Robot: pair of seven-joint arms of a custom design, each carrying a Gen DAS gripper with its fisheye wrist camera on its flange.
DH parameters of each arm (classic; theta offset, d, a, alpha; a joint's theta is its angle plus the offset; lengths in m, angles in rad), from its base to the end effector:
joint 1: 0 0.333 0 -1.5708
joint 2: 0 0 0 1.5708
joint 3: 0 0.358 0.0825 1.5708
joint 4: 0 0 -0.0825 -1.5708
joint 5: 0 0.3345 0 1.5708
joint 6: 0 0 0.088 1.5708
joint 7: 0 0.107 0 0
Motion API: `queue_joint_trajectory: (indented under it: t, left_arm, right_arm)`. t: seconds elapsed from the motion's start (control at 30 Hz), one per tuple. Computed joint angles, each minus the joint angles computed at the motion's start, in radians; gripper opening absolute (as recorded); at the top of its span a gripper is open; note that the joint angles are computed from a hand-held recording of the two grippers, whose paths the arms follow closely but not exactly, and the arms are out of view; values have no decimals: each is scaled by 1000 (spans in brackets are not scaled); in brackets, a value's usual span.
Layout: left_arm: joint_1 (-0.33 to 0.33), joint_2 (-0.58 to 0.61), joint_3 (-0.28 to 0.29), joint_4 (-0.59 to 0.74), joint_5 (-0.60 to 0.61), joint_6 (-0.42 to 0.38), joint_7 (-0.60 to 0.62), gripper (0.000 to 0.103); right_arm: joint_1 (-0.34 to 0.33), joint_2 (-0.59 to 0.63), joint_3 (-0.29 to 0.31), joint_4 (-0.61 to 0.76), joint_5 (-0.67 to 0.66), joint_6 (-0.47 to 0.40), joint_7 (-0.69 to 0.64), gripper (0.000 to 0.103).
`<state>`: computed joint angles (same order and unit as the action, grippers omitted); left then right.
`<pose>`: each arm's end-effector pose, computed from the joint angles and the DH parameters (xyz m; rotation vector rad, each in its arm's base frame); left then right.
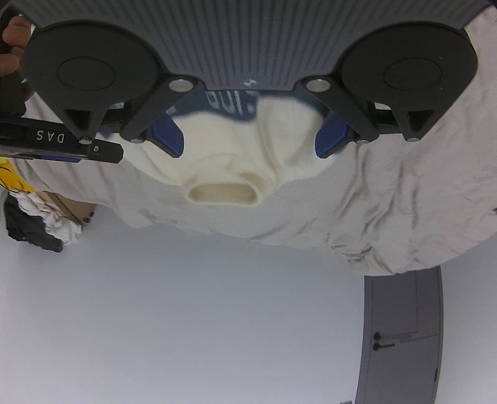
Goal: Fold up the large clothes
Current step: 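Lower the sweater flat onto the bed and open both tools, then grasp the sleeve nearest the right tool and pull it across the sweater body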
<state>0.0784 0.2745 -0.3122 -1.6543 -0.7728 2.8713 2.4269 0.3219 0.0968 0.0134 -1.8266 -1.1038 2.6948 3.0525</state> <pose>0.6457 -0.0819 0.6126 -1.3217 1.9597 -1.2219 0.5480 0.2219 0.6108 -1.3136 1.7926 -0.8869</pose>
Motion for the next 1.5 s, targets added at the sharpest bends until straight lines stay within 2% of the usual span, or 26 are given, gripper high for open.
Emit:
queue_joint_trajectory:
  t: [0.03, 0.13, 0.37, 0.47, 0.6, 0.7, 0.9, 1.0, 1.2, 1.5]
  left_arm:
    - [28, -55, -22, -60, -57, 1, 48, 94]
    - [52, -200, -22, -202, -244, -17, 211, 94]
    - [-11, -456, 94, -449, -446, -104, 341, 94]
    - [-56, -553, 138, -544, -475, -127, 377, 94]
    - [-117, -644, 195, -636, -479, -174, 394, 94]
    - [-160, -690, 223, -696, -481, -159, 415, 94]
    - [-251, -722, 303, -769, -555, -129, 483, 94]
    - [-260, -710, 327, -783, -599, -136, 532, 94]
    - [-221, -647, 305, -784, -668, -128, 616, 94]
    - [-174, -557, 278, -759, -597, -170, 506, 94]
  right_arm:
    - [13, -35, 9, -32, -10, -22, 14, 77]
    - [25, -139, 56, -124, -50, -63, 74, 77]
    - [12, -314, 189, -283, -58, -148, 139, 77]
    - [16, -367, 251, -328, -22, -229, 126, 77]
    - [19, -451, 304, -412, -9, -241, 195, 77]
    - [15, -503, 336, -465, 16, -246, 238, 77]
    - [-5, -546, 411, -532, 40, -280, 317, 77]
    - [-2, -527, 414, -545, 43, -274, 349, 77]
    - [-2, -502, 395, -533, 50, -322, 388, 77]
    - [-35, -556, 324, -603, 173, -368, 504, 77]
